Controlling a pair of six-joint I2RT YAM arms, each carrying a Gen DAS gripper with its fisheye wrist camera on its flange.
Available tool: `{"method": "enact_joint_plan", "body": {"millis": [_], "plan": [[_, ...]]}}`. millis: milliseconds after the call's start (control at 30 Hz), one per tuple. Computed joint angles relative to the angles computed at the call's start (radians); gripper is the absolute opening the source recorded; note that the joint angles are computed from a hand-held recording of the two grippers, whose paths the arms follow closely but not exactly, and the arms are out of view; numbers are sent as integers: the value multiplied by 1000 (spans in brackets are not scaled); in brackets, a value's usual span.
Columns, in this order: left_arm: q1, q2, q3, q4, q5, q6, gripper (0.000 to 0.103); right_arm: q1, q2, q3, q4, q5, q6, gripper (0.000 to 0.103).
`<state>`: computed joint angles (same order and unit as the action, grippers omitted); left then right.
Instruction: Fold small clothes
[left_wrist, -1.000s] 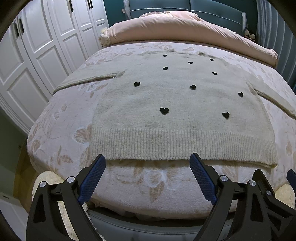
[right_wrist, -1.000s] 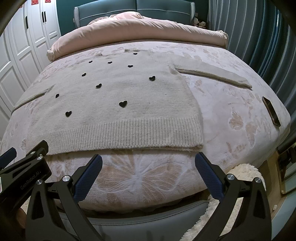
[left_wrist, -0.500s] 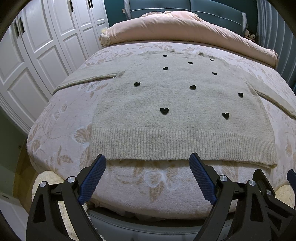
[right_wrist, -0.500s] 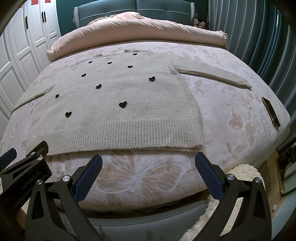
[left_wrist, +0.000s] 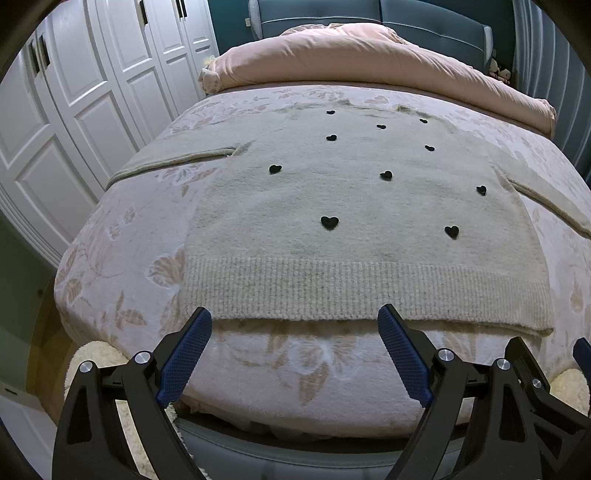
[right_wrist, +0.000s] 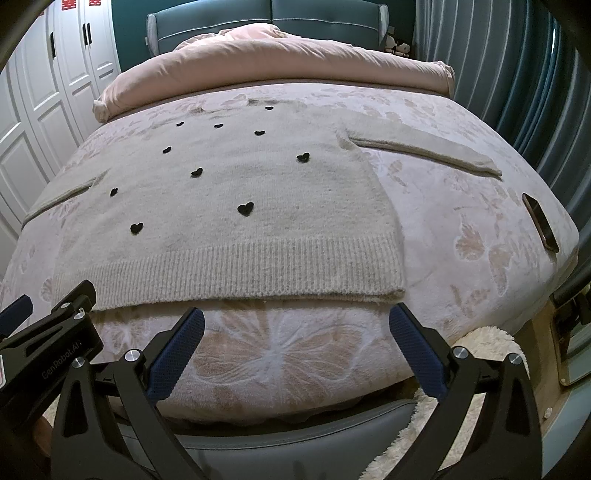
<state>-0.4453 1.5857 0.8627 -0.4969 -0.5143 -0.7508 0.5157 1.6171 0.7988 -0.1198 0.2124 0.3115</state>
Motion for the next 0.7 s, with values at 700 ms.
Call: {"method": "enact_joint_plan", "body": {"millis": [700], "plan": [[110,-6,-45,89,158,73,91,-221,145,76,18,-249,-42,98]]}}
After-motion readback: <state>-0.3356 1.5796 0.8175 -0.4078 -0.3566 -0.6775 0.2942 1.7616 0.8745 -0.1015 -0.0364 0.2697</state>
